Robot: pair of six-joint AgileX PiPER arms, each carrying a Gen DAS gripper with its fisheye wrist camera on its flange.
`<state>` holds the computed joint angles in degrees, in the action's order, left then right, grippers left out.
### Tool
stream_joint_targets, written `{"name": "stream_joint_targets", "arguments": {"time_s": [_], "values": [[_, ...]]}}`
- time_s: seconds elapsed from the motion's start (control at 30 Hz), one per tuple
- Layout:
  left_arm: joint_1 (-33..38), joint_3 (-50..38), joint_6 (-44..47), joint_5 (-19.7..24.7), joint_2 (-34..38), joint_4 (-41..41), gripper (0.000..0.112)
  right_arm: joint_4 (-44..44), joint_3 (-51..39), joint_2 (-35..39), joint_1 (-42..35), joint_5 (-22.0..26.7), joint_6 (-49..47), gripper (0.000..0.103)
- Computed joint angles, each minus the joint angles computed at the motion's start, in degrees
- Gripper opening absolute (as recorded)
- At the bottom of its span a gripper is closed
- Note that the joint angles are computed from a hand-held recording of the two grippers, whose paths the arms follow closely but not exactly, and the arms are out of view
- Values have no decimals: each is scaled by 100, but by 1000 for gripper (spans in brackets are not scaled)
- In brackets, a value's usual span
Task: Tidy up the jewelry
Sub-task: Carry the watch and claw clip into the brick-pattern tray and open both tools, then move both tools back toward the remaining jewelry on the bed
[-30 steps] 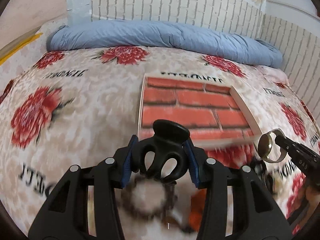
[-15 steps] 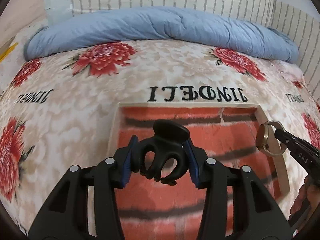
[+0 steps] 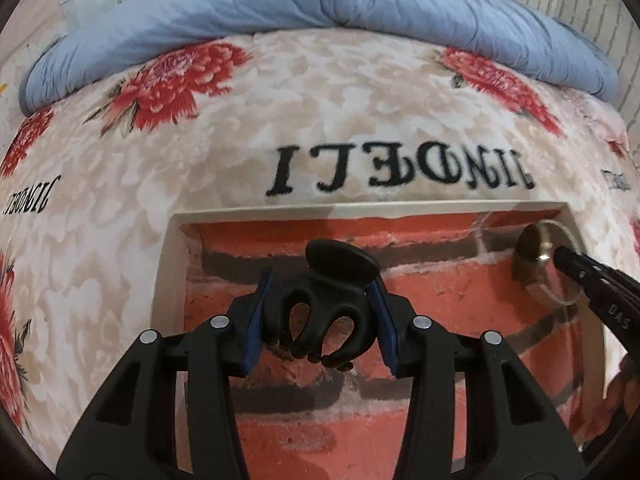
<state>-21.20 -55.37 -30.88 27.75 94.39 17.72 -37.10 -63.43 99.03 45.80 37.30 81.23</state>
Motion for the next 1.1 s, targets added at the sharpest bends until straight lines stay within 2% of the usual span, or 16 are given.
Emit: {"name": "stream_joint_targets", "arguments": {"time_s": [0.23, 0.37, 0.5, 0.53, 0.57, 0.67, 0.73, 0.8, 0.97, 1.0, 1.1], "values": [[-58, -46, -287, -22, 176, 286, 45, 171, -241, 224, -32, 234, -473, 12], [-99, -67, -422, 56, 182, 438, 47, 237, -57, 122, -127, -29, -443, 14], [-127, 77, -765, 11, -42, 753, 66, 377, 12, 49, -137, -80, -517, 15], [-142, 136, -824, 9, -151, 812, 68, 490, 74, -11, -168, -165, -556, 18], [-145, 173, -767, 37, -254, 749, 70, 580, 193, -142, -191, -279, -529, 27], [-149, 273, -508, 199, -576, 471, 77, 386, 371, -448, -47, -225, -264, 43], [-160, 406, -357, 340, -914, 303, 80, 259, 491, -692, 146, -135, -145, 49], [-151, 623, -243, 426, -1388, 187, 88, 52, 602, -904, 378, -9, 94, 53], [-295, 1254, -404, 724, -2724, 445, 98, -792, 1057, -1582, 1412, 741, 1188, 75], [-347, 1379, -452, 780, -2966, 519, 98, -863, 1145, -1677, 1567, 843, 1332, 75], [-670, 1691, -640, 1300, -3787, 861, 98, -1107, 1504, -2000, 2286, 1328, 1993, 76]]}}
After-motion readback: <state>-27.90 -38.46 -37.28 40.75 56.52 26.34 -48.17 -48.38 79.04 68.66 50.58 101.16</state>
